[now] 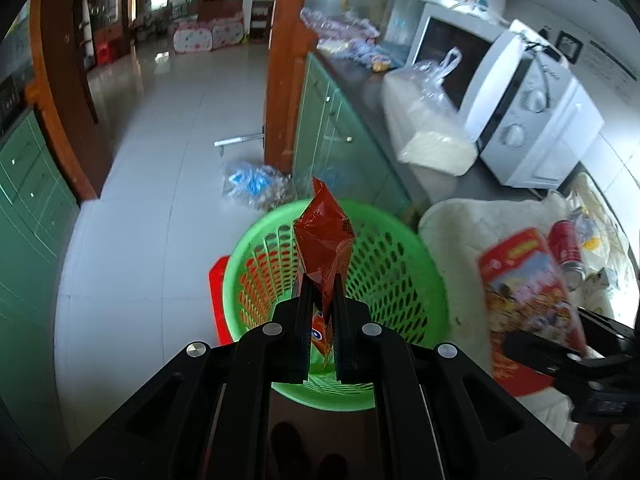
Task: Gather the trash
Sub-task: 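Carry both items to the green basket and open both tools to drop them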
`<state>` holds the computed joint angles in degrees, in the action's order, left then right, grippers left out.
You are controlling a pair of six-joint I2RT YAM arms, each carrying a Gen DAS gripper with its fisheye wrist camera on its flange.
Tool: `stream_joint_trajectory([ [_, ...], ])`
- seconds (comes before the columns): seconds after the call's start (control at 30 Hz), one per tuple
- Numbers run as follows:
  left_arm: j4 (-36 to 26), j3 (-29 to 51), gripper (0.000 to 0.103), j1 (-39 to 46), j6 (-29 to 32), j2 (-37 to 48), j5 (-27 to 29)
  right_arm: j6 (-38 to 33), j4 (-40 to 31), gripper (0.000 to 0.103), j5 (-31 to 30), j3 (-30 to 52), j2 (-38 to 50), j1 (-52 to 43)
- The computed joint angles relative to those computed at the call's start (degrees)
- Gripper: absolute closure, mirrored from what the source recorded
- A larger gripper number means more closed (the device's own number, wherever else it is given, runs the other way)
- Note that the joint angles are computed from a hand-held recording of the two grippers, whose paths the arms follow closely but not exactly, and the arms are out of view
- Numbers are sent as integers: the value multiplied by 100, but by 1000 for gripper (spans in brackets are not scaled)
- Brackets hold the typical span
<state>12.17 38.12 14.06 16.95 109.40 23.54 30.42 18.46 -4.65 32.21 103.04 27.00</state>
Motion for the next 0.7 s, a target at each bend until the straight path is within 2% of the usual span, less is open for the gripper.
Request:
stream_joint_trajectory([
  [0.1, 70, 217, 95, -73, -43, 448, -104, 76, 145, 33, -197, 561, 890, -48],
  [0.33, 245, 516, 92, -327, -115, 1115, -494, -23, 488, 30, -465, 989, 1698, -261],
  [0.4, 194, 624, 90, -345, -105, 1231, -486, 21, 709, 26, -526, 892, 1728, -308],
  [0.47, 239, 615, 83, -413, -117, 1265, -582, 11, 894, 24, -553, 725, 1650, -352],
  [0.7, 264, 419, 76, -543, -169, 996, -622, -102, 1087, 24, -530, -35, 848, -528],
])
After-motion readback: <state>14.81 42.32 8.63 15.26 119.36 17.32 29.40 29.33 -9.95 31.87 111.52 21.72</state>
